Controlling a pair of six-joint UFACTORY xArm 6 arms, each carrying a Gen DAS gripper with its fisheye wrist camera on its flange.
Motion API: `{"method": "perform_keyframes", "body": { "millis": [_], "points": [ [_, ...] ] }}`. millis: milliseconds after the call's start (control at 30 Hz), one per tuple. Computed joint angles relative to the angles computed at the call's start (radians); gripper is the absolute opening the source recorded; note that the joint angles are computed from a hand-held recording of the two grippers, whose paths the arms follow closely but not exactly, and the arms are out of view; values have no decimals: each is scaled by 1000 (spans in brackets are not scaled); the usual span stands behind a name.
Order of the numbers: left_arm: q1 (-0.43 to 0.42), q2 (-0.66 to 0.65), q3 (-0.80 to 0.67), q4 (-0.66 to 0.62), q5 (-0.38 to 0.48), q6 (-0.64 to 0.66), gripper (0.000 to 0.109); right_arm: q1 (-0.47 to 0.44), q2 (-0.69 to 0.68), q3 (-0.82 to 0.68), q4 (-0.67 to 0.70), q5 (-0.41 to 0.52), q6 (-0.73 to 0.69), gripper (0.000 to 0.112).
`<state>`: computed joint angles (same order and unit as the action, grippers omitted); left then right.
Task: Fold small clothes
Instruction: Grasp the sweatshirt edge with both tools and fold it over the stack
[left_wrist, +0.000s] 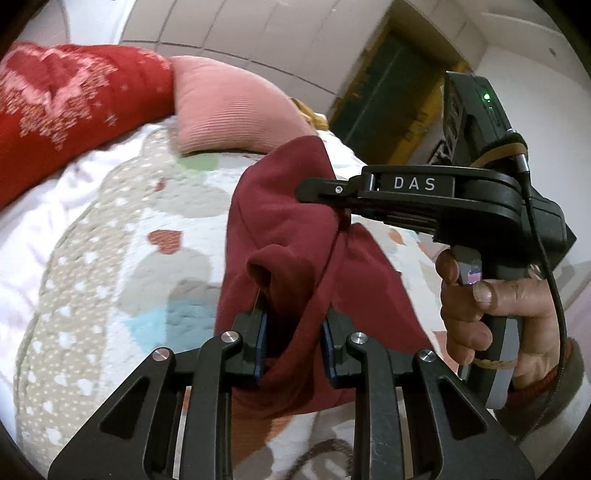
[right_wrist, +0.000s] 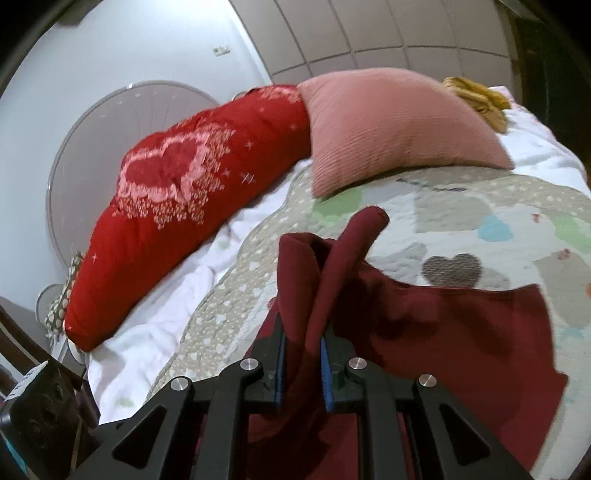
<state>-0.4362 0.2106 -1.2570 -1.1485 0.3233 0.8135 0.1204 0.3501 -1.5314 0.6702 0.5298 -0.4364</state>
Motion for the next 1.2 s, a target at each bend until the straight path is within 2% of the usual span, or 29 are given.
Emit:
{"method": "perform_keyframes", "body": {
  "millis": [633,900,1033,1100,1167,1200],
  "points": [
    [-149,166,-196,290,45,-221,22,-173,-175,236,14,-37,-95,14],
    [-205,294,-317,464,77,-364,22,-254,-148,265,-2,-35,-102,14],
    [-220,307,-328,520,97,-407,22,-277,-118,278,-18,-44,-77,14],
    [-218,303,-330,542,120,-418,23,-283,-108,282,-23,-46,-68,14],
    [-204,277,-320,521,171,-393,28,-292,-102,281,17,-35,-81,14],
    [-194,259,-313,485,206,-364,31,-297,-106,284,36,-35,-88,19]
  ]
}}
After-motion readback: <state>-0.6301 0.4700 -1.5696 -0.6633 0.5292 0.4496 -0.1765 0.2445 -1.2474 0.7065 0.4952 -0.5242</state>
